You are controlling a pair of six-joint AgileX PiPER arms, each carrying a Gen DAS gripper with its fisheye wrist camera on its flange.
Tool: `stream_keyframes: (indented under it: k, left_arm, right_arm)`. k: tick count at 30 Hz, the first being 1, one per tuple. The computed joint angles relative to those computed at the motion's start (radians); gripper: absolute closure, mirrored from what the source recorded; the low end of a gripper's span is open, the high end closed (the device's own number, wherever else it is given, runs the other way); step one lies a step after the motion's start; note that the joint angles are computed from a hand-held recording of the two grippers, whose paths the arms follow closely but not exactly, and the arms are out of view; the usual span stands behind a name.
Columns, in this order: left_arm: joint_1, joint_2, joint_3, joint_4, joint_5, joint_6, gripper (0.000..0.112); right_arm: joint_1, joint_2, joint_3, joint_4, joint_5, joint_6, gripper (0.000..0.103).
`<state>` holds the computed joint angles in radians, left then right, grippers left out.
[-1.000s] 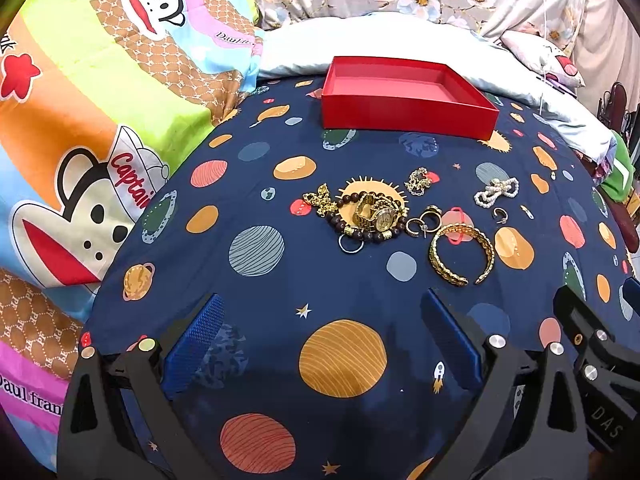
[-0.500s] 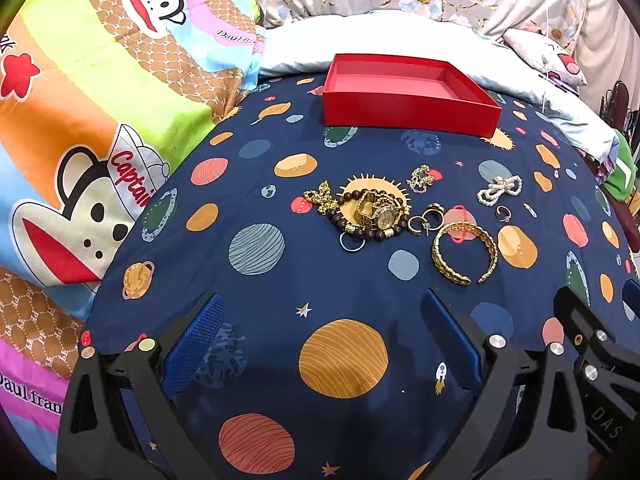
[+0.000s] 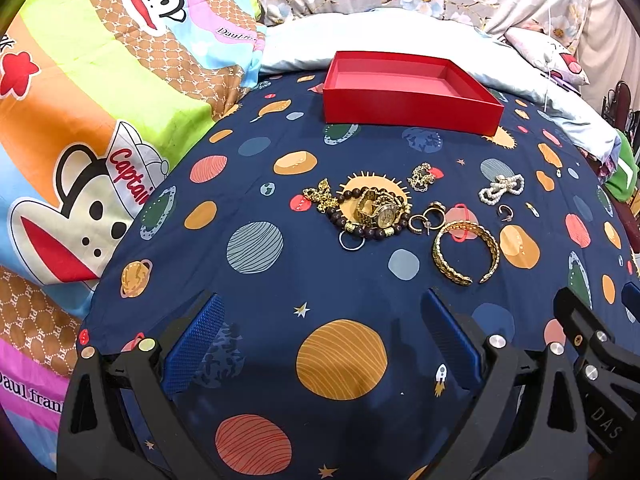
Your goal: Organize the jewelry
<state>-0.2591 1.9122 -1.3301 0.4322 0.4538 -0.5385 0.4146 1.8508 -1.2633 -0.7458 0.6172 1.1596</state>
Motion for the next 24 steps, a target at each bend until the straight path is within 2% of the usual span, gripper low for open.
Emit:
stream_keyframes:
  k: [24]
  left_arm:
    - [-0.002, 0.009, -0.012, -0.014, 0.013, 0.003, 0.016]
  right_arm:
    - [-0.002, 0.004, -0.005, 0.011, -0.001, -0.006, 0.005]
